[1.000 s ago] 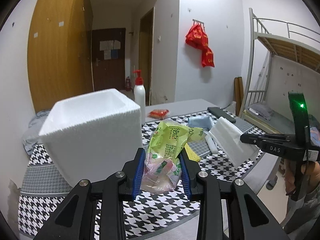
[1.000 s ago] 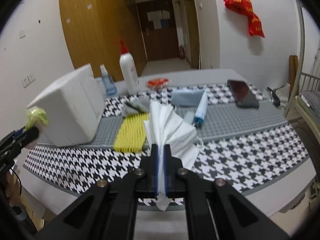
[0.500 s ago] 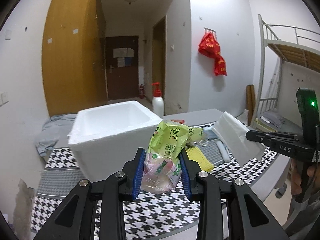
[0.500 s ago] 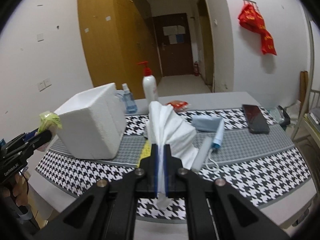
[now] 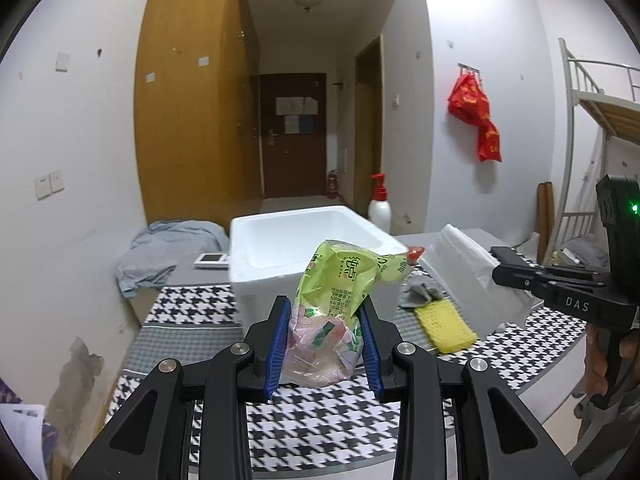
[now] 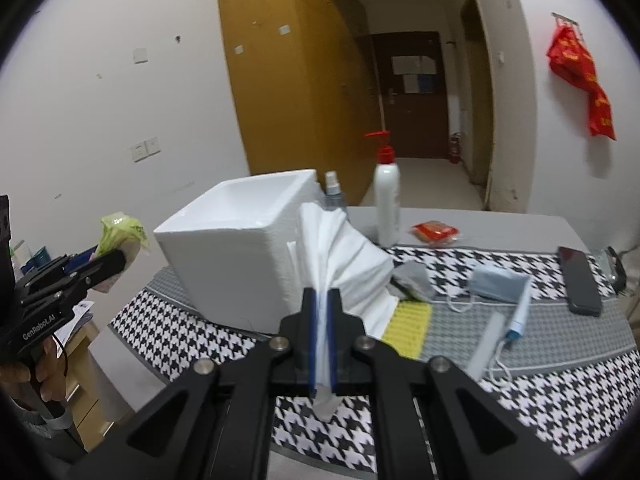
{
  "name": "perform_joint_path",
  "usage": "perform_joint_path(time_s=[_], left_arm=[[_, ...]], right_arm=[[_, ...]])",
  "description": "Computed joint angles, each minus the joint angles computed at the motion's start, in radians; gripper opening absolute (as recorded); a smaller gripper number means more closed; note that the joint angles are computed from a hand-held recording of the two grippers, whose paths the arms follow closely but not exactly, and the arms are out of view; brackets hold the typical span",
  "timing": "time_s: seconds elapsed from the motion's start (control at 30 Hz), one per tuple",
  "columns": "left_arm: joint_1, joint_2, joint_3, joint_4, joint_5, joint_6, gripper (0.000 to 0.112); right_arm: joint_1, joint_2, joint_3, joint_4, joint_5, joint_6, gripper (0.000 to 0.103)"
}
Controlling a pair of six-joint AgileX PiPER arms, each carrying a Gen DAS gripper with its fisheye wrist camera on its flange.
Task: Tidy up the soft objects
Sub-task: 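Hold the packet in left gripper while right gripper drops the cloth into the foam box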
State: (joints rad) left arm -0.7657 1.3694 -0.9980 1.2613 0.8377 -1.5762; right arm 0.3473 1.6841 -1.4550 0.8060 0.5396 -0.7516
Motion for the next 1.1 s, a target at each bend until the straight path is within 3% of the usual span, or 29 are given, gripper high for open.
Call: perform_joint_path(time_s=[0.27,0.9,1.1], left_arm=[[0.058,-0.05,0.026,-0.012,-0.001,0.019,0.035],[0.211,-0.084,0.065,0.013,-0.113,0.035,0.035],[0.237,-0.091,0.085,0.027,-0.128,0.011,0.035]], right_arm=[[0.057,0.05,-0.091,-0.031,0.024,0.033,0.007],[0.172,0.209,-0.476,-0.355,0.112,0.336,0.007],[0.2,0.291,-0.656,-0.416,0.188,0.393,0.007]])
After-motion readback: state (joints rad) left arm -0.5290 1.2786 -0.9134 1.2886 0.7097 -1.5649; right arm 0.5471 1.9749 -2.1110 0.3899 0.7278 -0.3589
